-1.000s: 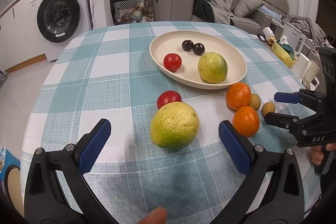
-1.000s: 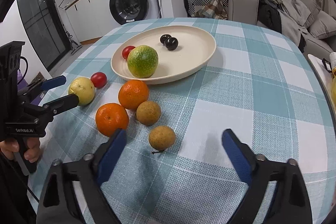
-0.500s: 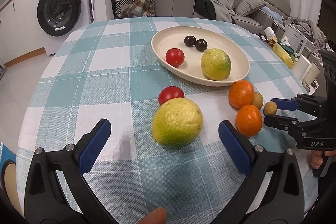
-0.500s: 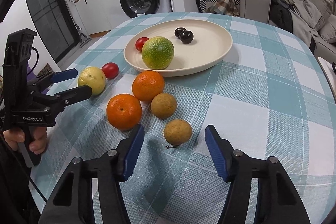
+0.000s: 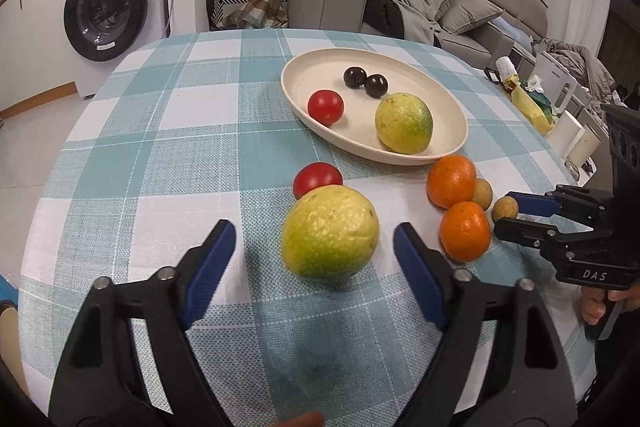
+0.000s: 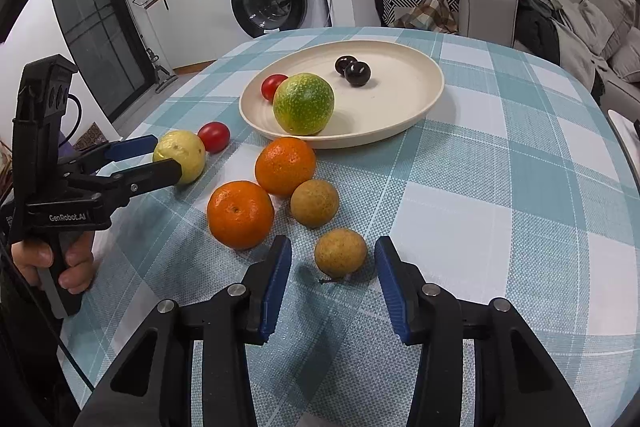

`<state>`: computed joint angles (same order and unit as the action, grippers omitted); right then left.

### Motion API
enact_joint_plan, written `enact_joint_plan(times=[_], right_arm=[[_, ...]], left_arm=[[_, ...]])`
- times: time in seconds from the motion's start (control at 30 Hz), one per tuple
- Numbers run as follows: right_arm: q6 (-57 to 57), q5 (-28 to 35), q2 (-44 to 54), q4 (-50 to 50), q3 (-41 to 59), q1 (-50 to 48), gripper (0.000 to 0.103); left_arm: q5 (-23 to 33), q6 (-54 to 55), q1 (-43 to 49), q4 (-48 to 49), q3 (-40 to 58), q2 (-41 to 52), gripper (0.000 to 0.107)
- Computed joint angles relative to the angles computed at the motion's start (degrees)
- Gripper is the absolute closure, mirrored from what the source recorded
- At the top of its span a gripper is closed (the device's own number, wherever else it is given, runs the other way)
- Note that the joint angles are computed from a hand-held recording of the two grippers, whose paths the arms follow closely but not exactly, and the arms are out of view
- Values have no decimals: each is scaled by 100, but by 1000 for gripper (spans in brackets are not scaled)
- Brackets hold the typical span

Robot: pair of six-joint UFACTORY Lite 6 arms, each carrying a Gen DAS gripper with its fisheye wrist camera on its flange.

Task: Organize fruits
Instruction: 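Grasp the yellow-green pomelo with the left tool while the right tool grasps a brown longan, then carry the pomelo and longan over the cream plate with both tools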

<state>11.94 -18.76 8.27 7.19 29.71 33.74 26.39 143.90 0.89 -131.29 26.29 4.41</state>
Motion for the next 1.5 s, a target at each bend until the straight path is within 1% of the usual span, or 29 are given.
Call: enact_joint_plan(times=[0.07,0.1,0.17,0.2,0.33,0.57,0.63,0.7,1.07,1.5], right_arm=[[-41,7,16,42,10,6,59],[-84,13,26,84,20,12,60],[-92,11,41,98,31,18,61],[-123,14,41,128,33,23,61],[-145,14,45,142,35,18,62],[-127,-28,99,90,36,-37,66],[-253,-30,104,212,34,-25,72],[-332,-24,100,280,30,-26,75],[-811,-118,-85,853,-100,102,75],[-908,-387,-527,997,-330,66,75]], left_arm=[[25,-17,-15,50,-15,-12,42],[40,-35,-18,82,-27,-27,45],[126,-178,20,288,-42,-40,58],[201,-294,60,450,-47,-39,60],[253,-368,66,606,-77,-71,60],[319,-273,34,583,-190,-227,60],[361,-317,60,659,-210,-255,60],[380,-324,69,693,-226,-294,60],[508,-385,168,839,-371,-528,60],[499,-520,137,911,-640,-1135,60]])
